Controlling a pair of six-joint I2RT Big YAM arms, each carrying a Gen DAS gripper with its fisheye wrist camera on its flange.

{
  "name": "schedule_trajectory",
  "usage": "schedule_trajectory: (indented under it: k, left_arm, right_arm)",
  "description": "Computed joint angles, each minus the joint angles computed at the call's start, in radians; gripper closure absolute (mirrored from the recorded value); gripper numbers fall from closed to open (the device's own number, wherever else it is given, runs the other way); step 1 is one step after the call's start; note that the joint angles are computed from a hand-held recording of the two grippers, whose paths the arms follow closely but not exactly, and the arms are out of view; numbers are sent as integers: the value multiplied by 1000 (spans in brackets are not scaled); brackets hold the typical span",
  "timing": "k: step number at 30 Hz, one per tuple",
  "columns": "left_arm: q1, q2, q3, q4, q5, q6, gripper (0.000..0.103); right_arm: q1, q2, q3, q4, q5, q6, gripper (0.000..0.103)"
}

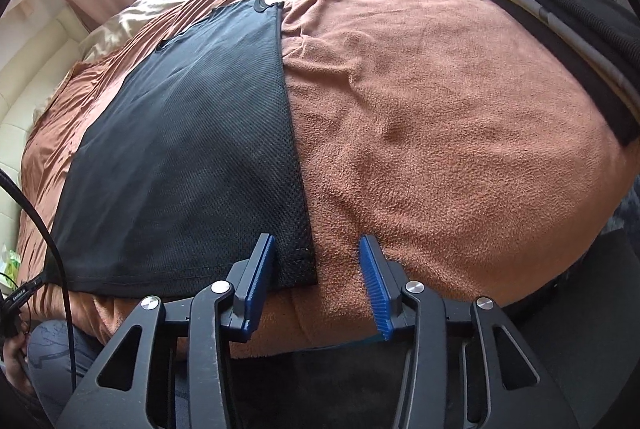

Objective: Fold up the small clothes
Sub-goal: 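Move both grippers down to the hem of the black tank top, then close the left gripper on the hem while the right gripper closes on it too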

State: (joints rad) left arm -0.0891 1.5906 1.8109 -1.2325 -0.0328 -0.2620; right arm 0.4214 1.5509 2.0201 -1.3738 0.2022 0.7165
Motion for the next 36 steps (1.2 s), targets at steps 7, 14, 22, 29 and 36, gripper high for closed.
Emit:
schedule_trajectory:
  k: [7, 14, 22, 29, 36]
  left_arm:
    - [-7, 15, 3, 10, -4, 20, 80]
    - [-8, 23, 17, 7, 12, 32, 96]
    - [1, -7, 20, 19, -6, 25, 98]
    - [0, -71, 8, 45, -14, 29, 98]
    - [1, -173, -40, 50, -19, 35, 98]
  right_arm:
    - [2, -6, -21, 26, 3, 19, 67]
    - [9, 13, -5, 38, -21, 9, 81]
    - [14, -14, -11, 66, -7, -1, 101]
    - [57, -52, 4, 64, 53, -23, 101]
    - [117, -142, -48, 86, 120, -24, 101]
